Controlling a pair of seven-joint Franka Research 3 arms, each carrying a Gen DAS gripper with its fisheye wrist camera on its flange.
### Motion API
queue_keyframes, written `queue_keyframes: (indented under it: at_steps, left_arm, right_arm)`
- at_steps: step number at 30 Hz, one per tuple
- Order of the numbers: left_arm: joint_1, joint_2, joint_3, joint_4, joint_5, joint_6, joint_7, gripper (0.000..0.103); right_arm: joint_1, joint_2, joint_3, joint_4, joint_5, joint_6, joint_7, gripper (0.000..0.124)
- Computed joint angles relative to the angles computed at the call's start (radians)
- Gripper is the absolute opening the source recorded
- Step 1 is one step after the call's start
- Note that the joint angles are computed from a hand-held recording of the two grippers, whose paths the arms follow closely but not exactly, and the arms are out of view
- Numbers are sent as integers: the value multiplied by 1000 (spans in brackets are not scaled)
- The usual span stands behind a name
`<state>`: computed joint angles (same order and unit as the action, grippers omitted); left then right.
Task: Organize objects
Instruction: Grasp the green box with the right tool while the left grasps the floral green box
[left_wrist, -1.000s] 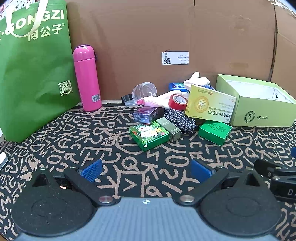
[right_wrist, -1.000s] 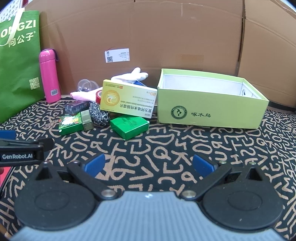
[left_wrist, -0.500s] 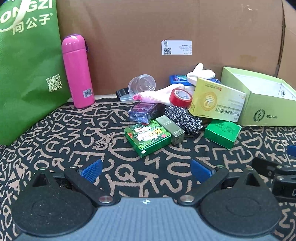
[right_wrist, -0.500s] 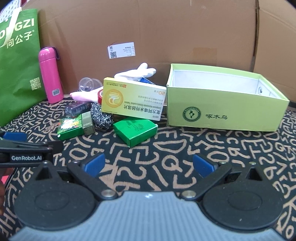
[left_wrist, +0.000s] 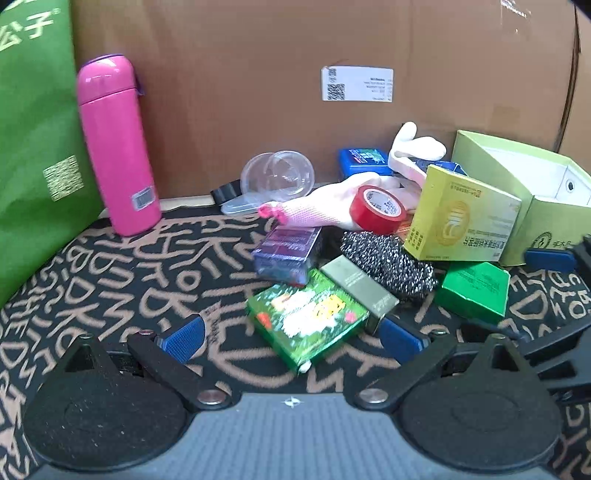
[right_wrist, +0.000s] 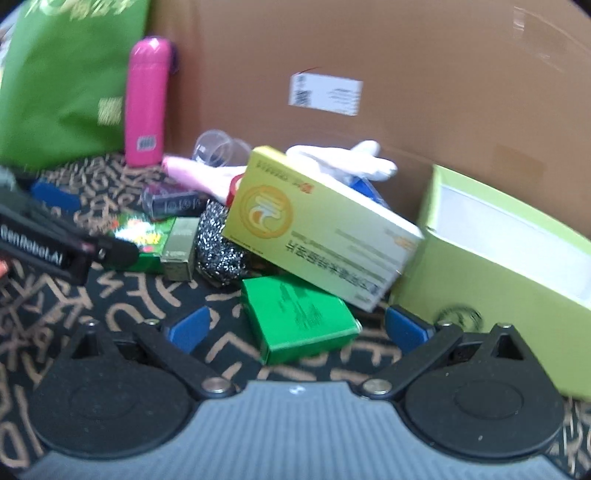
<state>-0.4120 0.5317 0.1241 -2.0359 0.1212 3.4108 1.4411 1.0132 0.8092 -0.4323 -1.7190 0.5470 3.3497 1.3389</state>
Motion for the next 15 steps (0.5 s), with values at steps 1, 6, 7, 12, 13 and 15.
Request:
queue_keyframes:
  at_steps: [1, 6, 7, 12, 13, 15]
  left_arm:
    - [-4, 14, 2, 17, 1, -7, 5, 103]
    - [179, 75, -175, 108, 103, -109, -20, 95]
    - [198, 82, -192, 99, 101, -66, 8, 92]
    - [257, 45, -240, 31, 204, -26, -29, 78]
    - [289, 32, -270, 5, 231, -17, -30, 77]
    - [311, -7, -287, -66, 266, 8, -31, 77]
  right_arm:
    - [-13, 14, 6, 24, -7, -15, -2, 103]
    - [-130, 0, 142, 36, -52, 1, 24, 74]
    - [-140, -12, 160, 19, -52, 17, 25, 65]
    - [-163, -116, 235, -107, -22, 61, -4, 64]
    - [-166, -141, 251, -138, -19, 69, -16, 64]
    - [-174, -192, 284, -199, -13, 78, -41, 64]
